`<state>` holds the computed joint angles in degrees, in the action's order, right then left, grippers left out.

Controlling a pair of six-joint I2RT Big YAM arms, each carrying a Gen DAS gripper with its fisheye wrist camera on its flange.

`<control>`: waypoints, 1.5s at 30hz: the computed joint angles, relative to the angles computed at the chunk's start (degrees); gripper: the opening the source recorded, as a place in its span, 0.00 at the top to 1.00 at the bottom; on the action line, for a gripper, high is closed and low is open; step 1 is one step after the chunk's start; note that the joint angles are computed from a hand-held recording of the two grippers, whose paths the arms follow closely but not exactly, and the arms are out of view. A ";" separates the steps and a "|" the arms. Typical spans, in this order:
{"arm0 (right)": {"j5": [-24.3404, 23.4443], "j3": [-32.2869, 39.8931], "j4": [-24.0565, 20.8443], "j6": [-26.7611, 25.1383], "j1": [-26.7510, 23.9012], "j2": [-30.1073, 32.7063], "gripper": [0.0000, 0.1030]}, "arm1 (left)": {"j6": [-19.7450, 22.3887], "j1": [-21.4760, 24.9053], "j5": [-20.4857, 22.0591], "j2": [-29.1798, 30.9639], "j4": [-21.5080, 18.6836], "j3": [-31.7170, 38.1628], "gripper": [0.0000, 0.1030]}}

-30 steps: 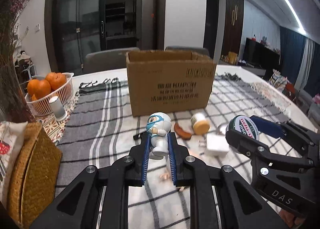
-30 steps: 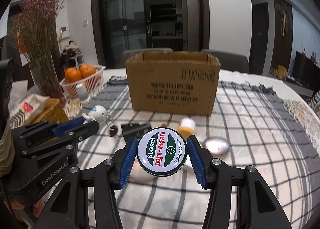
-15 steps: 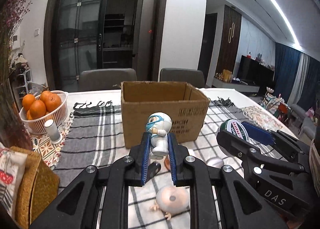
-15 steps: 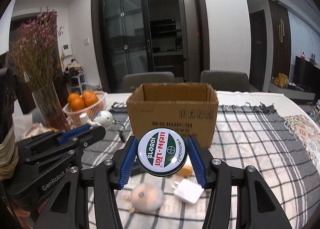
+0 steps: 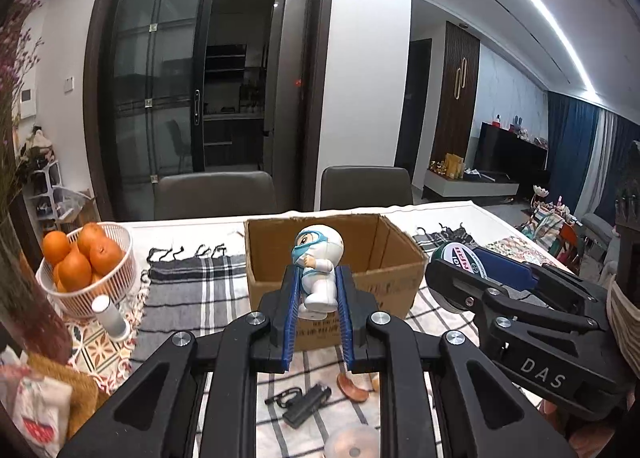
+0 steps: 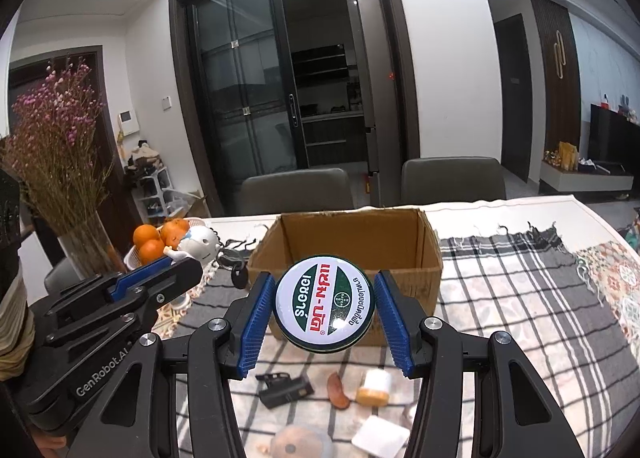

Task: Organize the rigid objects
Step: 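Lift and carry the tin and figurine with both grippers over the cardboard box, then open both grippers to drop the tin and figurine into the box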

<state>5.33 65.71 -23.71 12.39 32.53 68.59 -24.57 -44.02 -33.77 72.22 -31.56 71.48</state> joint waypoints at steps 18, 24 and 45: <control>-7.59 15.68 -8.91 -2.60 -6.05 11.81 0.49 | 3.28 6.23 7.31 9.47 -4.98 13.88 0.81; -8.98 22.20 -13.55 -4.67 -7.55 16.98 0.49 | 2.43 8.97 10.89 13.72 -8.64 18.76 0.81; -13.91 39.81 -32.21 -6.25 -10.72 33.72 0.49 | -4.97 14.44 22.97 26.45 -21.76 30.00 0.81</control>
